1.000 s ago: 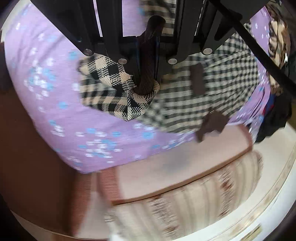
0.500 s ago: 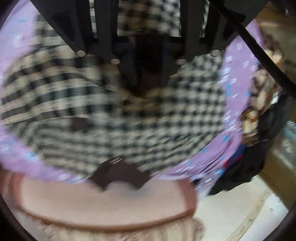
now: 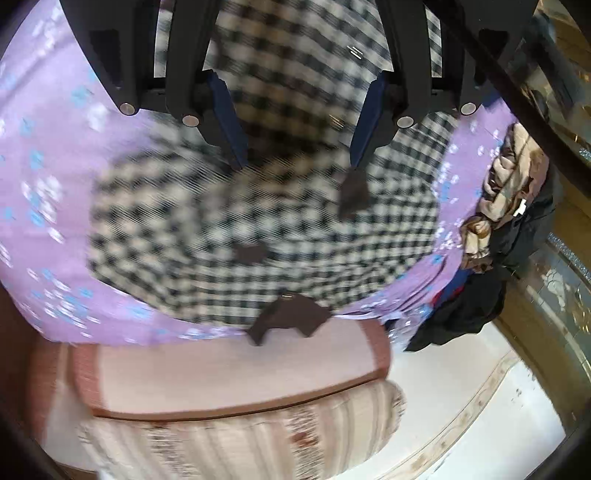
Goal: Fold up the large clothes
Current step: 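Fold the held sleeve across the coat body with the right gripper and release, then grasp the coat near the folded sleeves with the left gripper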
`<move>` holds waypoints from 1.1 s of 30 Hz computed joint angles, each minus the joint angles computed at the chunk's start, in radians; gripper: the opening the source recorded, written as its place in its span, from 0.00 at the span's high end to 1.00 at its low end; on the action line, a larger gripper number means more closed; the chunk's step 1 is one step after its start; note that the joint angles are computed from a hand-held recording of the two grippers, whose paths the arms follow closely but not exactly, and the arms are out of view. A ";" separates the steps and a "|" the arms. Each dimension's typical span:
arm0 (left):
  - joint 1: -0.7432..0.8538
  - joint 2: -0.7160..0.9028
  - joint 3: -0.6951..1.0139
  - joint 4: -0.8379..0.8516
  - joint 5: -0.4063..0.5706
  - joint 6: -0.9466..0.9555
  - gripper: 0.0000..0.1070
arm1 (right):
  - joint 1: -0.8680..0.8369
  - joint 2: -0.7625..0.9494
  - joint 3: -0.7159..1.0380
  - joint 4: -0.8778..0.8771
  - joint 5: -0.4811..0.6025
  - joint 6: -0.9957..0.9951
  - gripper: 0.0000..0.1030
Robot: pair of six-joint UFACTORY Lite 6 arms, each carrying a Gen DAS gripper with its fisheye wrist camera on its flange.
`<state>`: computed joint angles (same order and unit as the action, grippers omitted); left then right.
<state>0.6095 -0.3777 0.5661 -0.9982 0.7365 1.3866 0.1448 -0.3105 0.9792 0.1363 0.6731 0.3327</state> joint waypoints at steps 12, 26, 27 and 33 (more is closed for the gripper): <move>-0.709 0.638 0.514 0.178 -0.437 -0.438 0.38 | -0.436 -0.323 -0.397 0.448 0.009 -0.559 0.39; -0.669 0.950 1.044 0.315 -0.078 -0.677 0.97 | -0.395 -0.170 -0.340 0.419 -0.135 -0.592 0.39; -0.652 0.979 1.113 0.331 -0.053 -0.708 0.97 | -0.407 -0.158 -0.337 0.447 -0.141 -0.619 0.39; -0.572 1.244 1.567 0.596 0.006 -1.001 0.97 | -0.423 -0.069 -0.305 0.548 -0.177 -0.699 0.39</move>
